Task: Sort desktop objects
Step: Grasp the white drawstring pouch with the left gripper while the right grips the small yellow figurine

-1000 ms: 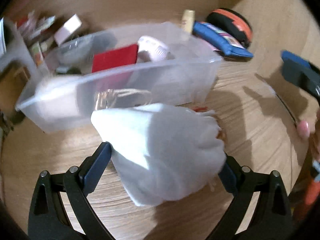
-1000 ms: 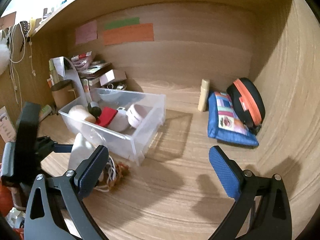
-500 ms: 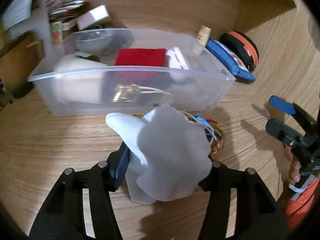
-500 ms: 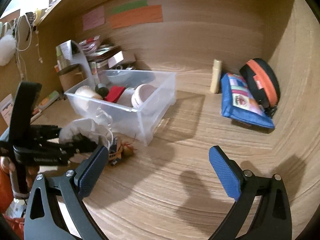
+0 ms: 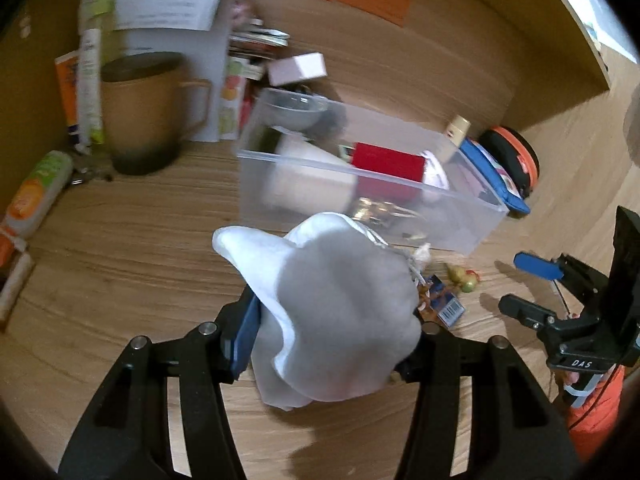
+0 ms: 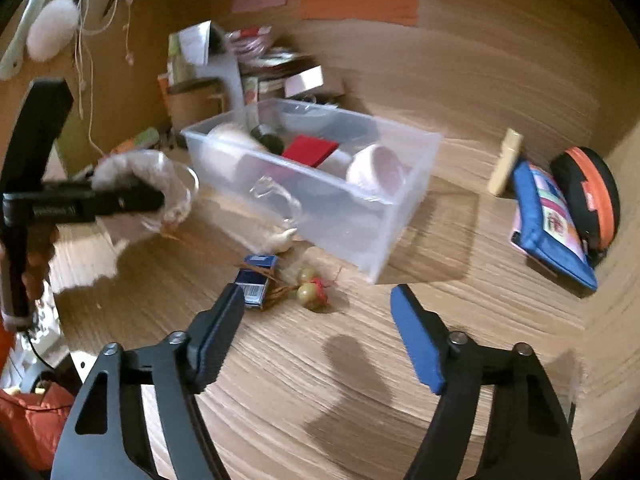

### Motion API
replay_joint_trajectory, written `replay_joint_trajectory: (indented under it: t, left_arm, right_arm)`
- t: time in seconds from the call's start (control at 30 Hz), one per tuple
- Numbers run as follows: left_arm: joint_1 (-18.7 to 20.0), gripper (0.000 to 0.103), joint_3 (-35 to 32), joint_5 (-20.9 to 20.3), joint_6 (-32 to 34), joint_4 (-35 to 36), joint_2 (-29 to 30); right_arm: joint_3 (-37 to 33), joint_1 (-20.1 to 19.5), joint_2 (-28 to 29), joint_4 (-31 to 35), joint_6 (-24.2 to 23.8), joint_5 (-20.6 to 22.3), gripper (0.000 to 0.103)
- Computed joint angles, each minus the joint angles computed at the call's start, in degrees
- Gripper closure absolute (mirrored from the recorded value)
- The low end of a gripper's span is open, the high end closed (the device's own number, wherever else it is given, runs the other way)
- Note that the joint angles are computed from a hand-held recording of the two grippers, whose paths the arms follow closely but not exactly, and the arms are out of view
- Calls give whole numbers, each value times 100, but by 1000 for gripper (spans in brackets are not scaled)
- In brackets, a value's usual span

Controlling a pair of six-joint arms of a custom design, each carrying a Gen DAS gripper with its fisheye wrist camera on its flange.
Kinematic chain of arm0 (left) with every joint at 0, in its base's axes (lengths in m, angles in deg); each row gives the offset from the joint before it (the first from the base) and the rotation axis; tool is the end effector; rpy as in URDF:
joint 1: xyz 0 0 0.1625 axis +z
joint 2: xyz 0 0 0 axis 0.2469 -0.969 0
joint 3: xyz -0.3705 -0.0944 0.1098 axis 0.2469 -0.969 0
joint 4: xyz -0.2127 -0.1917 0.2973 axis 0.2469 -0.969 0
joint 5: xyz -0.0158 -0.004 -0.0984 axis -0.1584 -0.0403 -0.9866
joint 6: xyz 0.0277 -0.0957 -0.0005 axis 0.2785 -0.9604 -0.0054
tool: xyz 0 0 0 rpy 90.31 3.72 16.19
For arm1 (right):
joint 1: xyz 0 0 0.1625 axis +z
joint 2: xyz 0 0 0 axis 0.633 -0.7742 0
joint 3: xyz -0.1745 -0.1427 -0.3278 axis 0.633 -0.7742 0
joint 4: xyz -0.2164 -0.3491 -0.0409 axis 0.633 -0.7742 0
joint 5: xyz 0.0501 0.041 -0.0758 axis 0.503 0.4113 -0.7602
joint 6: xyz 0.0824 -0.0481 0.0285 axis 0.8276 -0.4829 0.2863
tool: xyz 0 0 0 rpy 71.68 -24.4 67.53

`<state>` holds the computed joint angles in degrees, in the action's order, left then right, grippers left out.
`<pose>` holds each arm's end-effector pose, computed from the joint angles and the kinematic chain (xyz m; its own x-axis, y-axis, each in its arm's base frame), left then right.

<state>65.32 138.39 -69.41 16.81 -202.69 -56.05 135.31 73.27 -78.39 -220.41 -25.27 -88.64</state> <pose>0.0565 -0.6080 0.3206 -0.8420 0.2609 -0.4723 0.4986 0.7105 -0.4966 0.3441 -0.5902 -0.0521 -0.5428 -0.5780 0.6093 -0.8163 0.5339 -0.2206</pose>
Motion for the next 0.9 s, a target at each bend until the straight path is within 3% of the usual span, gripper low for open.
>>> replay_joint_trajectory:
  t: [0.1,0.33,0.67,0.9]
  left_arm:
    - [127,49,-19,-124,22,-3,-106]
    - [289,49,-3,-304,246,-82,-359]
    - [539,49,-163,-568,291,-44,-502]
    - [667,49,-239,-617,312,60,-481]
  right_arm:
    - [-208,69,164,184,-30,-115,39]
    - [-729,128,448,743,123,-385,57]
    - [-1055,184,622,1128,368,-414,62]
    - [-1317,248,798,1391,442,-501,84]
